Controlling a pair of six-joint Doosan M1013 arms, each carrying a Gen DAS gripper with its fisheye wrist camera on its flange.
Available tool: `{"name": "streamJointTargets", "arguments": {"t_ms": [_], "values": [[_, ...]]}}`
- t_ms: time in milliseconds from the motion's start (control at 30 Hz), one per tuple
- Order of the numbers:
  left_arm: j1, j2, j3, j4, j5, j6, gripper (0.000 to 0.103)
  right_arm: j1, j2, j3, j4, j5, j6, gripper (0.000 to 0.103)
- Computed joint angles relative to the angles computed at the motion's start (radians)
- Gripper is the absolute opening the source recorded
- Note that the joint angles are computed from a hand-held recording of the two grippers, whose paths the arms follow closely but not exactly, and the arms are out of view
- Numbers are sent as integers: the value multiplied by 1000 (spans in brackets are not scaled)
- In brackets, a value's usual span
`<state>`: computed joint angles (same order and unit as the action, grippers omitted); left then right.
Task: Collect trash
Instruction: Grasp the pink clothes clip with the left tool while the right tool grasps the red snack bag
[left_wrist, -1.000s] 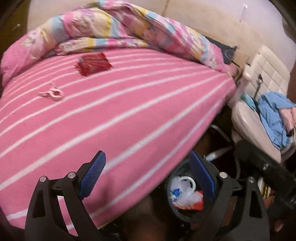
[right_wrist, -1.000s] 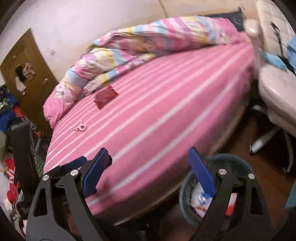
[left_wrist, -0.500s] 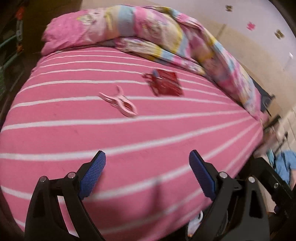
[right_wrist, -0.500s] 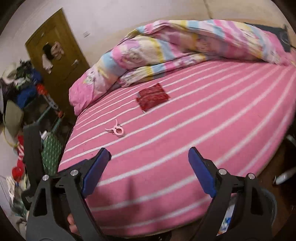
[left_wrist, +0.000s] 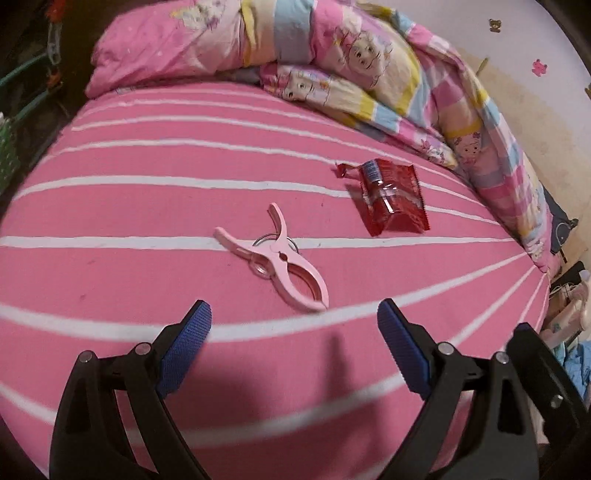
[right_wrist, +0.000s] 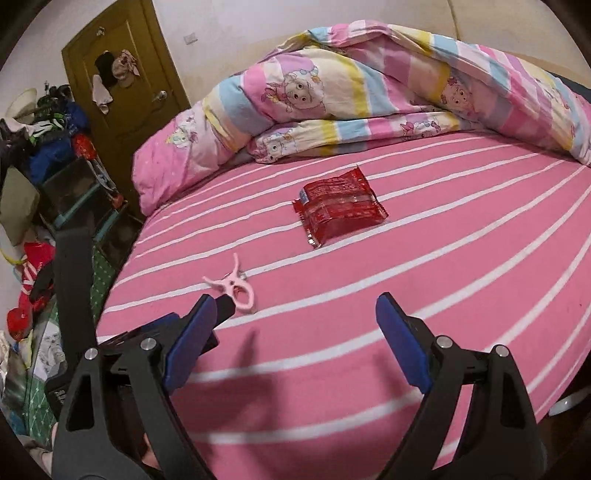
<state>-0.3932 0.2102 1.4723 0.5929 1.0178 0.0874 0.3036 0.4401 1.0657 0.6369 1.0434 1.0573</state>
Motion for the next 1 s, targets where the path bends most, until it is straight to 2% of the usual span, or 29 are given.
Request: {"name": "streamJointTargets", "arguments": {"t_ms": [133, 367, 500, 633, 767, 867, 1000], "values": [[27, 18, -8, -54, -18, 16, 88, 9, 34, -41, -25, -11, 12, 87], [48, 43, -22, -31, -56, 29, 87, 15, 99, -123, -61, -4, 35, 87], [66, 54, -25, -15, -89, 23, 66, 24, 135, -168, -87, -2, 60, 87], [80, 62, -28, 0, -117, 27, 62, 31, 169, -211, -112, 4, 79, 87], [97, 58, -17, 6, -156, 5, 37, 36, 204, -260, -141, 12, 114, 87], [108, 53, -5, -1, -194, -5, 35, 39, 236, -306, -154, 37, 139, 87], [103, 66, -23, 19, -173, 8, 35, 42, 274, -360, -152, 72, 161, 87]]}}
